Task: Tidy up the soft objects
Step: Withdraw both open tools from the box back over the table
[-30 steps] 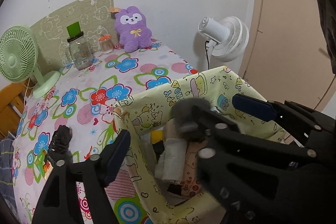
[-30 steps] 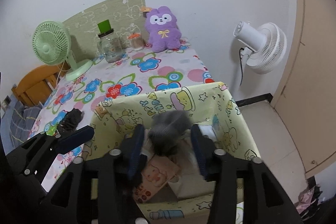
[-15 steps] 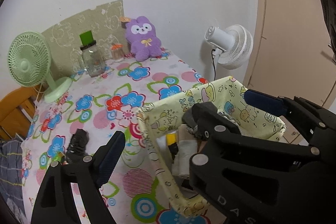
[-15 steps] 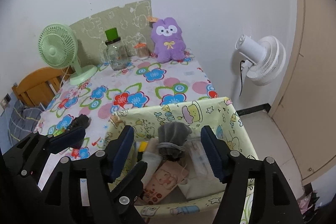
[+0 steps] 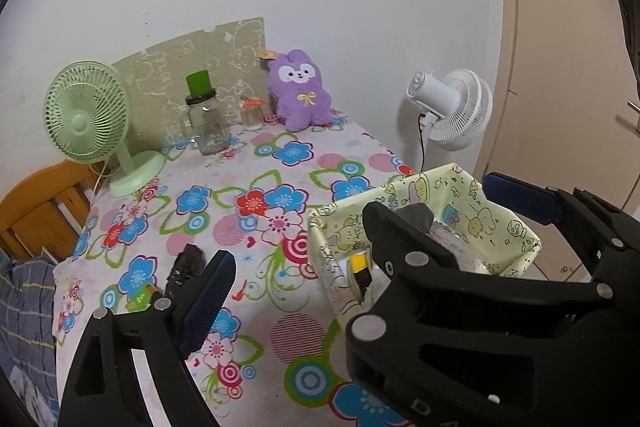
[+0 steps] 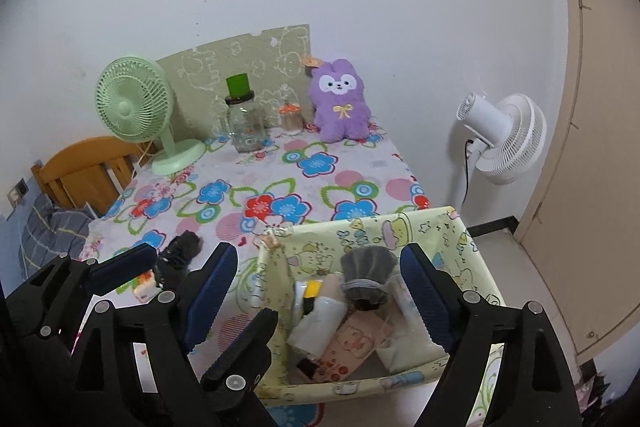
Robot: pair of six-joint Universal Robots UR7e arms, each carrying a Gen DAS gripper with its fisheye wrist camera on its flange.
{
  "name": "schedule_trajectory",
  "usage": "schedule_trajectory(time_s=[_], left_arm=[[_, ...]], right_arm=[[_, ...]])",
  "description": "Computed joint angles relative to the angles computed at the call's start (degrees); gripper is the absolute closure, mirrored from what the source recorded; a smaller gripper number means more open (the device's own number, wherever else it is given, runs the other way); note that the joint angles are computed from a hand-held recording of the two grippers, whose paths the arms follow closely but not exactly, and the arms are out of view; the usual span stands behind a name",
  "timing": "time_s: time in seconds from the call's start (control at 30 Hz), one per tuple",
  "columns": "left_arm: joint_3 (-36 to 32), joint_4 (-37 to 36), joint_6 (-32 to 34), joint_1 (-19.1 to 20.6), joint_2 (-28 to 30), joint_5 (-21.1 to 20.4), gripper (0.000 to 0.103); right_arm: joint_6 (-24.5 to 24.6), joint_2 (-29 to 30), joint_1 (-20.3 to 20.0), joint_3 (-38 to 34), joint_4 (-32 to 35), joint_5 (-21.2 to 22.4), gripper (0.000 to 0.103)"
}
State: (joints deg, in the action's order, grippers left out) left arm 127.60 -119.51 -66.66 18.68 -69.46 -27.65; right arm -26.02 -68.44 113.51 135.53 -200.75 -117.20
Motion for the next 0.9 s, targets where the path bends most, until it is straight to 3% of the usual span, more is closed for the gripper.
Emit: schedule_trajectory(time_s=[0.4,0.9], left_arm=[[1.07,9.64,-7.9,-2.0,-4.57,1.91,0.01],[3.05,22.21,-17.2,-3.35,-11.39,3.63,0.01]], right_arm=[[1.34,2.16,4.11,-0.44,-2.81,-1.73,0.001],[2.46,6.78,7.51,-1.8,-4.9,-0.44,0.001]])
